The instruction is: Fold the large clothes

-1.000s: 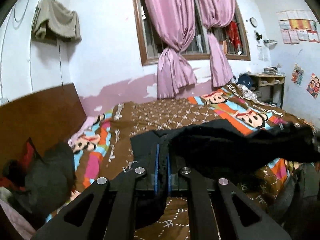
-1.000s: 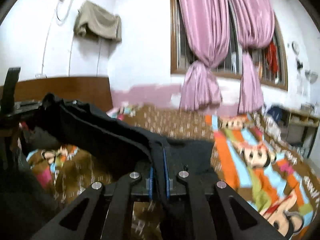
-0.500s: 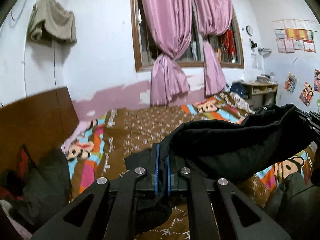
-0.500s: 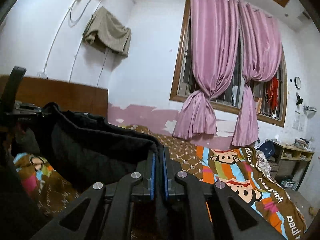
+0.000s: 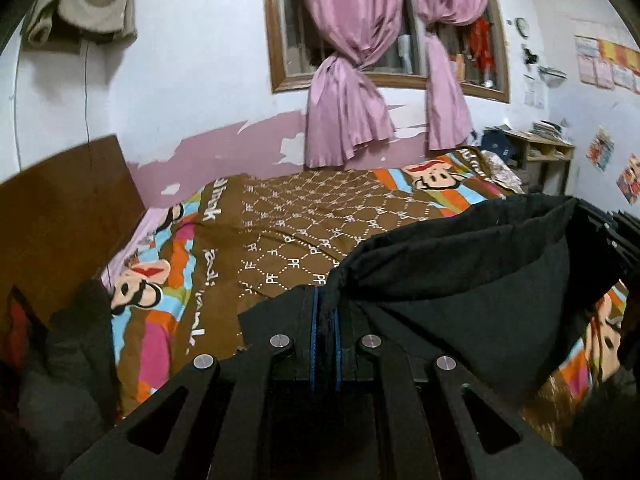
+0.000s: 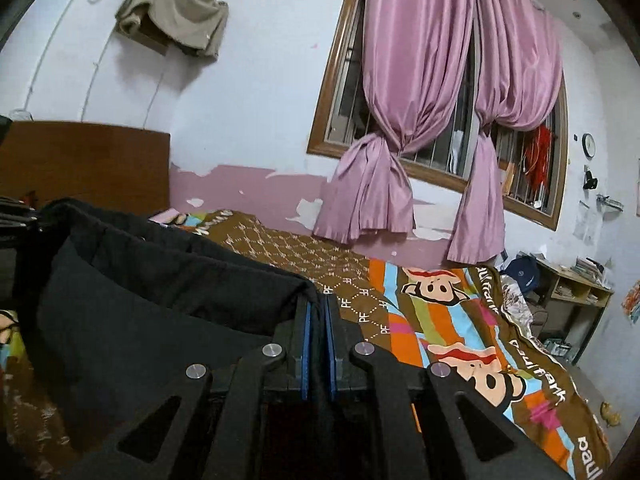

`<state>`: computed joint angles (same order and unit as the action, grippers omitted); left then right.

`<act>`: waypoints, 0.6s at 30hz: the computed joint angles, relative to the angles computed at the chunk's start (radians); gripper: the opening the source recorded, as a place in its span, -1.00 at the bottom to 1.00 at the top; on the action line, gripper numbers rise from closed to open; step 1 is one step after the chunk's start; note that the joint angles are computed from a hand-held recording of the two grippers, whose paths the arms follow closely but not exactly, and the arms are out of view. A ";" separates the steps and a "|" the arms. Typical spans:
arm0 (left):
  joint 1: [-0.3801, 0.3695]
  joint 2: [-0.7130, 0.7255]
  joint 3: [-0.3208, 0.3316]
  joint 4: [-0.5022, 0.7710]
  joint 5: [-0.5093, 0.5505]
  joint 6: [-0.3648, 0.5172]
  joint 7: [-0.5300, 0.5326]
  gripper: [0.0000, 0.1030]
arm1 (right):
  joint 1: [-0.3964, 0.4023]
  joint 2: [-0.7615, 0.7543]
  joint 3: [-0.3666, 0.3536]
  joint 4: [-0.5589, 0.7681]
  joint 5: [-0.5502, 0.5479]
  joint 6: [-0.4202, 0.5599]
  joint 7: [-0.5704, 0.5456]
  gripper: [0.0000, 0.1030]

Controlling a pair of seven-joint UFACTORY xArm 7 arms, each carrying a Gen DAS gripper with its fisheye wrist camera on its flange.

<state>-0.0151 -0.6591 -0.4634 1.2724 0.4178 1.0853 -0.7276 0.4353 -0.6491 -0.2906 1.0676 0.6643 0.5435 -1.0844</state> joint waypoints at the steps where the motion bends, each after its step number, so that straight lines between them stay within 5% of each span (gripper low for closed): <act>1: 0.008 0.010 0.006 -0.008 0.006 -0.016 -0.005 -0.91 | 0.008 0.028 0.003 0.003 0.007 -0.024 -0.004 -0.88; 10: 0.062 0.153 0.057 -0.102 0.130 -0.200 -0.129 -0.91 | -0.002 0.290 0.051 0.087 0.113 -0.134 -0.053 -0.88; 18: 0.020 0.283 0.126 -0.148 0.234 -0.247 -0.184 -0.90 | -0.070 0.479 0.149 0.145 0.178 -0.193 -0.096 -0.93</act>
<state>0.0046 -0.3762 -0.3376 1.1239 0.6513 0.8381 -0.9117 0.3648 -0.1703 -0.1415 1.2129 0.8418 0.3509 -1.1807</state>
